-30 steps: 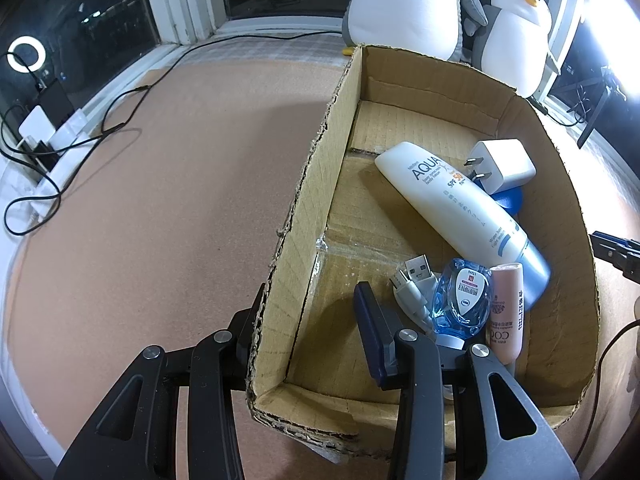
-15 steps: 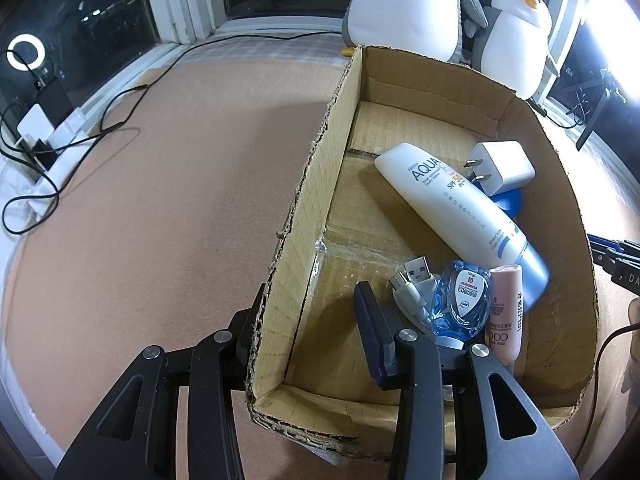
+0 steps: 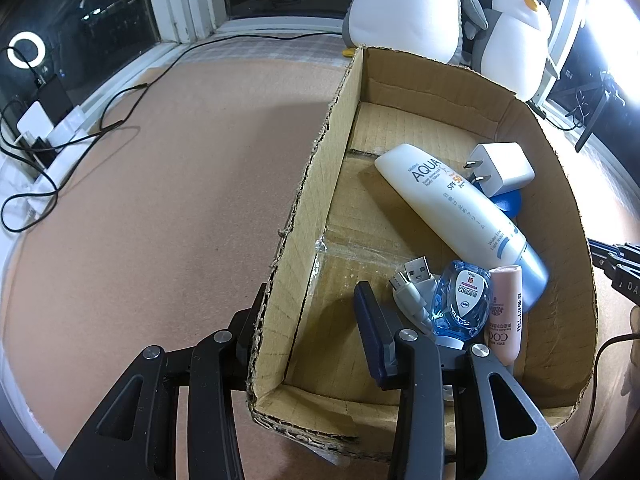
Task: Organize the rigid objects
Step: 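Move the right gripper to the silver keys and close on the ring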
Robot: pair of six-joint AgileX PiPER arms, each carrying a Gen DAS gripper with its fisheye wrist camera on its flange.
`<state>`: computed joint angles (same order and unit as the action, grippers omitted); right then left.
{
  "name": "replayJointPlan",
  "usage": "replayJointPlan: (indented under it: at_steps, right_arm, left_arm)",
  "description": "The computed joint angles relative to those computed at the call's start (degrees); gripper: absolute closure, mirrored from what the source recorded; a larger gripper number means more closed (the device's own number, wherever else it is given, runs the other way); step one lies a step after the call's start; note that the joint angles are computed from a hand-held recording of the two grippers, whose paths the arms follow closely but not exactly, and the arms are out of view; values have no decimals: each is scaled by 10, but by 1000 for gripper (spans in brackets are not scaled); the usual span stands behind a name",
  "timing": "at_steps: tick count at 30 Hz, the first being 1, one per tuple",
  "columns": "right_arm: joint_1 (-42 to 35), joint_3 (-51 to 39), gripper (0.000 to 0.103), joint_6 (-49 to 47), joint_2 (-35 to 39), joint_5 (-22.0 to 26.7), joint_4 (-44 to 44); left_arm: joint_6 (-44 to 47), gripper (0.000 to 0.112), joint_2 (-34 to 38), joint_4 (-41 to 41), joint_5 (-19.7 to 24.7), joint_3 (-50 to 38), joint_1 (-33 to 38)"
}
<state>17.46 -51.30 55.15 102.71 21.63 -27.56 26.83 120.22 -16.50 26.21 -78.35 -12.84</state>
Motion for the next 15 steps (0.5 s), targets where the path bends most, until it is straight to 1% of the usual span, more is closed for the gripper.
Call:
replayJointPlan:
  at_steps: [1, 3, 7, 15]
  right_arm:
    - [2, -2, 98, 0, 2, 3, -3]
    - [6, -2, 101, 6, 2, 4, -8]
    - [5, 5, 101, 20, -11, -1, -17]
    - [21, 3, 101, 48, -51, 28, -44]
  left_arm:
    - [0, 73, 0, 0, 0, 0, 0]
    - [1, 73, 1, -3, 1, -1, 0]
    - [1, 73, 2, -4, 2, -3, 0]
    - [3, 73, 2, -5, 4, -4, 1]
